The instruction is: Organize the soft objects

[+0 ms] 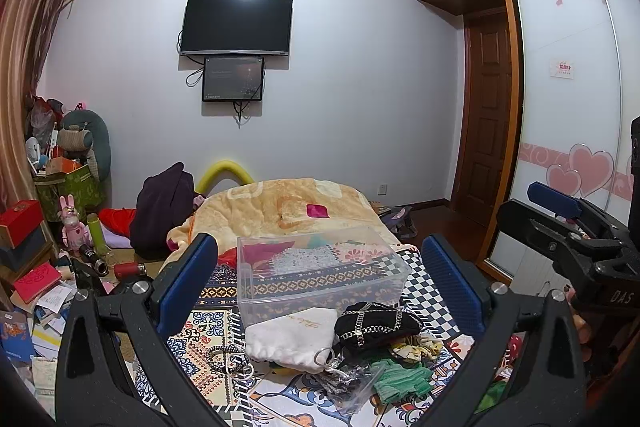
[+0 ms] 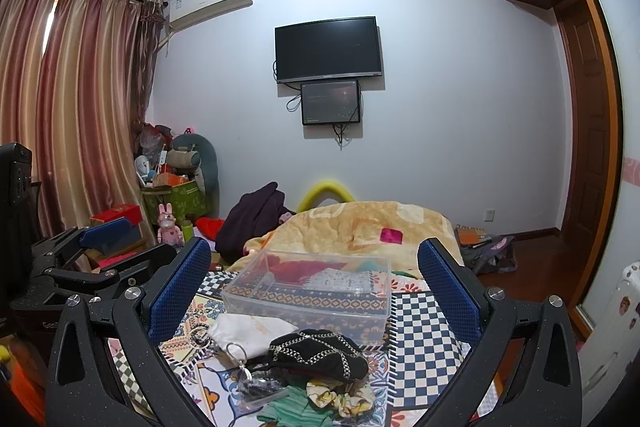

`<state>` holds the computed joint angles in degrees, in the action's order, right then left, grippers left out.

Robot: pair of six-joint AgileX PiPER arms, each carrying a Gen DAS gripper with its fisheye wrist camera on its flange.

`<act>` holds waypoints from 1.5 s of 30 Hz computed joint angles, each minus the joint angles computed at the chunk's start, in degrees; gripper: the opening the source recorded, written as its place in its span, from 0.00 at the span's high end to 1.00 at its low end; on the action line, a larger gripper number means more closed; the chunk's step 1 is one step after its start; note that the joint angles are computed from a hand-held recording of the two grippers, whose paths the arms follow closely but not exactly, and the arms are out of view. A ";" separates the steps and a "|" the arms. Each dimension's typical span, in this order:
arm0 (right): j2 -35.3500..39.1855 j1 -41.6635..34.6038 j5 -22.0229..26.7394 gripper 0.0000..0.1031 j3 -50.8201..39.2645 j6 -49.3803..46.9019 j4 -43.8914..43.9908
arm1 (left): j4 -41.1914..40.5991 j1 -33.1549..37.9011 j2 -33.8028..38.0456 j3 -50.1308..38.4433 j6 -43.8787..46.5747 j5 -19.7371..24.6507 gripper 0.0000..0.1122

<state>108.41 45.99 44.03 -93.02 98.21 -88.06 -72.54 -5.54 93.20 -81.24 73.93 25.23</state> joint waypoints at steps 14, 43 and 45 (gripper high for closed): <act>-0.09 0.03 -0.16 0.00 -0.35 -0.65 0.52 | -1.54 -0.16 -0.13 0.79 1.55 -0.27 0.08; 7.94 -10.47 -11.82 0.00 -2.72 -16.92 26.50 | 33.75 -1.14 20.18 -14.17 -33.21 7.04 0.08; 9.15 -11.48 -13.74 0.00 -3.51 -21.03 31.37 | 36.46 -0.95 22.27 -16.38 -35.68 9.04 0.08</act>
<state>117.56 34.51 30.29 -96.53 77.18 -56.69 -36.08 -6.49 115.47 -97.62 38.24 34.27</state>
